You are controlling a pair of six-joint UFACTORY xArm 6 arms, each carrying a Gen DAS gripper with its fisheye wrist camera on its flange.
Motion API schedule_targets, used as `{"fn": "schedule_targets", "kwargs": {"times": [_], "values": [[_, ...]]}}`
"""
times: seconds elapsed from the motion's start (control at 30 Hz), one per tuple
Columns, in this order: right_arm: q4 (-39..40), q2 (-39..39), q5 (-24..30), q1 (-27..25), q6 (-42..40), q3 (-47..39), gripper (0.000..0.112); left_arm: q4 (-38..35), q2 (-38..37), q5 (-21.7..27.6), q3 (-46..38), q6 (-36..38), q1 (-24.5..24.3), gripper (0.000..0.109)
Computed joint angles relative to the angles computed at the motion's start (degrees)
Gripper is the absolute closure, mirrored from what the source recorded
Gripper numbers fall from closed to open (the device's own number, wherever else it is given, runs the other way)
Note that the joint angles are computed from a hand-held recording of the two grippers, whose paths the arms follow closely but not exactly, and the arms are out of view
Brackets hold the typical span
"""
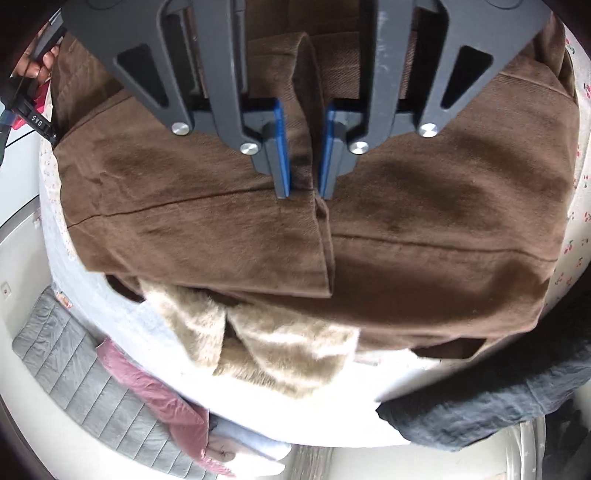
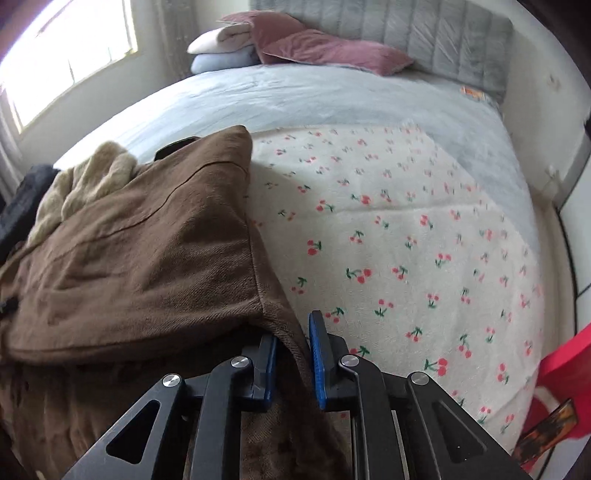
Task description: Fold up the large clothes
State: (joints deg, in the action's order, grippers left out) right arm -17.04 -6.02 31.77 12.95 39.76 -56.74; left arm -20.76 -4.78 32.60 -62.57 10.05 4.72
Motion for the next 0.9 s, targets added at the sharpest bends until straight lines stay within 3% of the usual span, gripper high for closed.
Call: {"fn": "schedule_targets", "kwargs": {"times": [0.07,0.13,0.33,0.43,0.57,0.63,0.7,0.77,0.83,0.9], "values": [[2.01,-0.45,2.34,0.26,-2.67,-0.26,0.086,-0.43,-0.17,1.68,-0.69,0.30,0.45,0.084],[3.96,-1.73,5.85,0.55,-4.52,-1.33,0.084,-0.55,-1.19,2.19,-0.63,-0.29,0.63,0.063],[3.72,-8.13,-3.46,2.29,-3.62,2.22,0.078,-4.29,-8.33,-4.52,5.52,5.10,-2.71,0.034],[2.29,-5.41,-10.01,3.52,-4.41,1.63,0.069,-3.09,-9.92,-7.11,8.20,9.54,-5.60,0.030],[3.21,0.06,-9.85,4.59,-4.96,-1.00,0.069,0.80,-7.53,-9.67,9.92,11.32,-7.81,0.027],[5.70,2.34,-8.75,4.01,-6.83,-1.27,0.069,4.73,-5.44,-10.22,10.52,8.79,-7.95,0.023],[6.55,3.19,-8.57,3.81,-7.68,-0.93,0.072,1.15,-5.04,-12.76,11.61,11.49,-8.25,0.020],[3.10,3.73,-5.03,4.48,-5.10,-3.08,0.072,1.87,-4.69,-11.78,10.90,11.10,-8.20,0.016],[-2.27,3.80,-2.42,5.69,-1.10,-4.47,0.071,5.38,-4.18,-10.37,10.19,8.09,-8.01,0.006],[-4.00,2.98,-0.91,6.78,-0.71,-4.56,0.066,7.10,-4.76,-8.10,9.85,6.28,-7.83,0.006]]}}
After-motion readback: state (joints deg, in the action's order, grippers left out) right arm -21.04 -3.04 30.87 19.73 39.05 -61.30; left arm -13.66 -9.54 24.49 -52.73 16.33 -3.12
